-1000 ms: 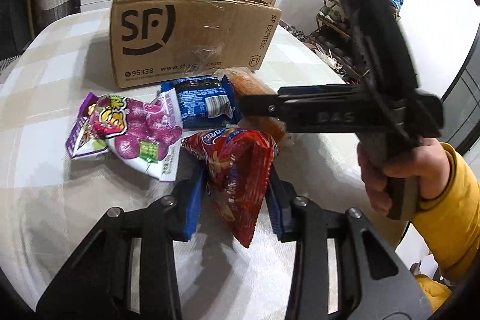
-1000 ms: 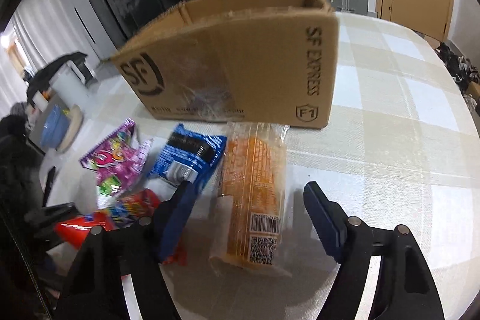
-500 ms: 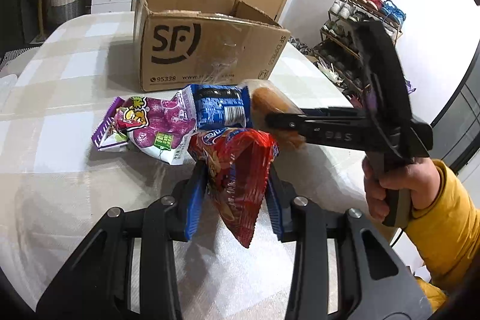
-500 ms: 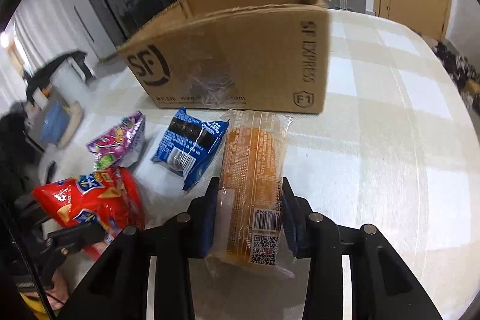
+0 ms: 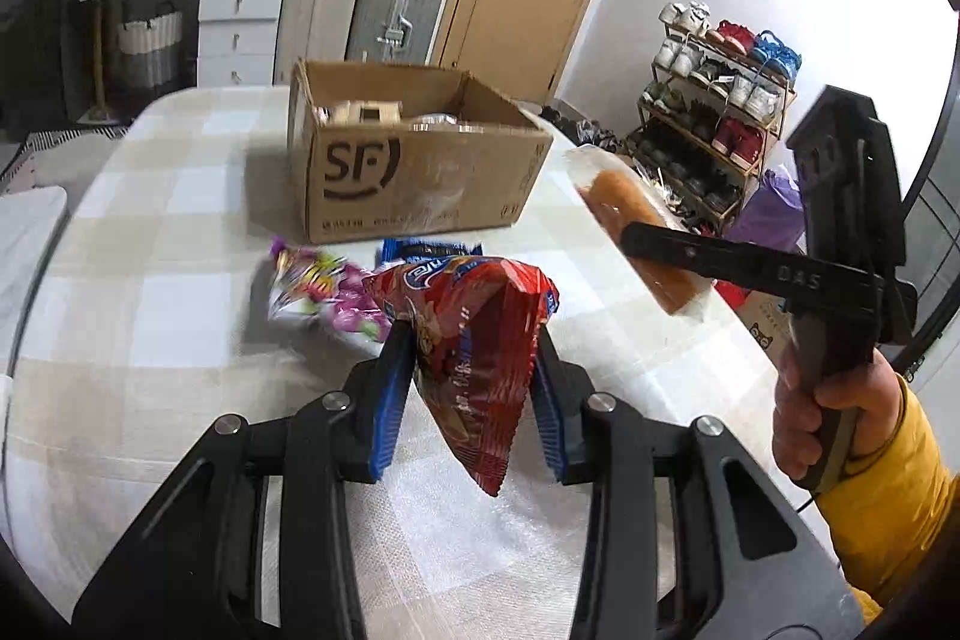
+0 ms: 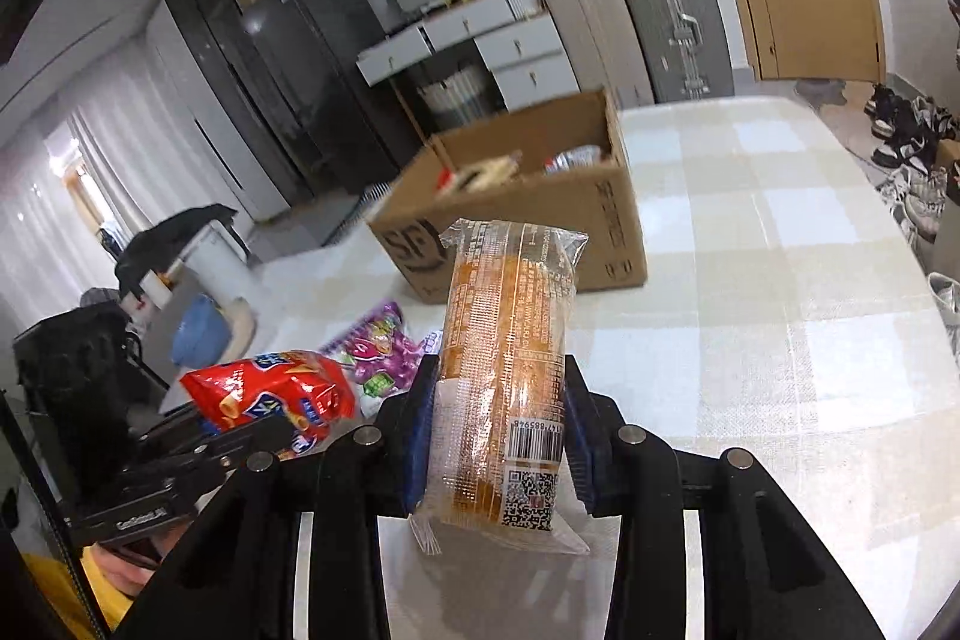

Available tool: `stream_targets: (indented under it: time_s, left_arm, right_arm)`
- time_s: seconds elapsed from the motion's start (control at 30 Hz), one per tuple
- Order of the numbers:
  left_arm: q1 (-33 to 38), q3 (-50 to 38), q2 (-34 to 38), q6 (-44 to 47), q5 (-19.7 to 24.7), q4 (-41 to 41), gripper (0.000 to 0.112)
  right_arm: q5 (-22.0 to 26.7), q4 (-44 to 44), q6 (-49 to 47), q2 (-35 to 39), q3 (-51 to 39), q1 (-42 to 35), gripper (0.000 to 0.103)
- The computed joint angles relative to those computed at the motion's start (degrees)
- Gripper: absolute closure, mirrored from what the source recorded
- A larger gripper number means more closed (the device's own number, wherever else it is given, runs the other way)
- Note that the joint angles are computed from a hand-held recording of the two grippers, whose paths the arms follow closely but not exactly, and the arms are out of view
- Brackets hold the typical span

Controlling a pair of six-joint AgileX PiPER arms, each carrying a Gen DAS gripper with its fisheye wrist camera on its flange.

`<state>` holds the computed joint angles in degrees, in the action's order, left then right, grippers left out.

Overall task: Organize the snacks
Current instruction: 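Lift the orange bread roll and red chip bag with both tools toward the box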

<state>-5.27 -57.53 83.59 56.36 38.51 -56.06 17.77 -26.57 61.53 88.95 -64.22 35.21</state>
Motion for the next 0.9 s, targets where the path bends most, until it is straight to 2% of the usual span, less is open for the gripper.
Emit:
stream_targets:
  time_s: [0.43,0.63,0.83,0.9]
  left_arm:
    - [5.8,1.2,-14.5,-5.0,7.3,2.7,0.078]
    - [9.7,0.6,-19.4,-6.1,12.6,3.4,0.078]
    - [11.1,-0.2,-23.7,-10.3,14.6,7.4,0.078]
    - [12.7,-0.5,-24.6,-10.5,16.4,7.4,0.078]
  right_arm:
    - [6.7,-16.5,16.1,-7.2,-0.1,8.7,0.066]
    - [8.3,-19.4,20.1,-8.6,0.3,11.1,0.066]
    - [9.0,-21.6,23.0,-9.6,1.1,12.4,0.066]
    - [9.7,-23.0,24.6,-9.8,1.3,13.1,0.066]
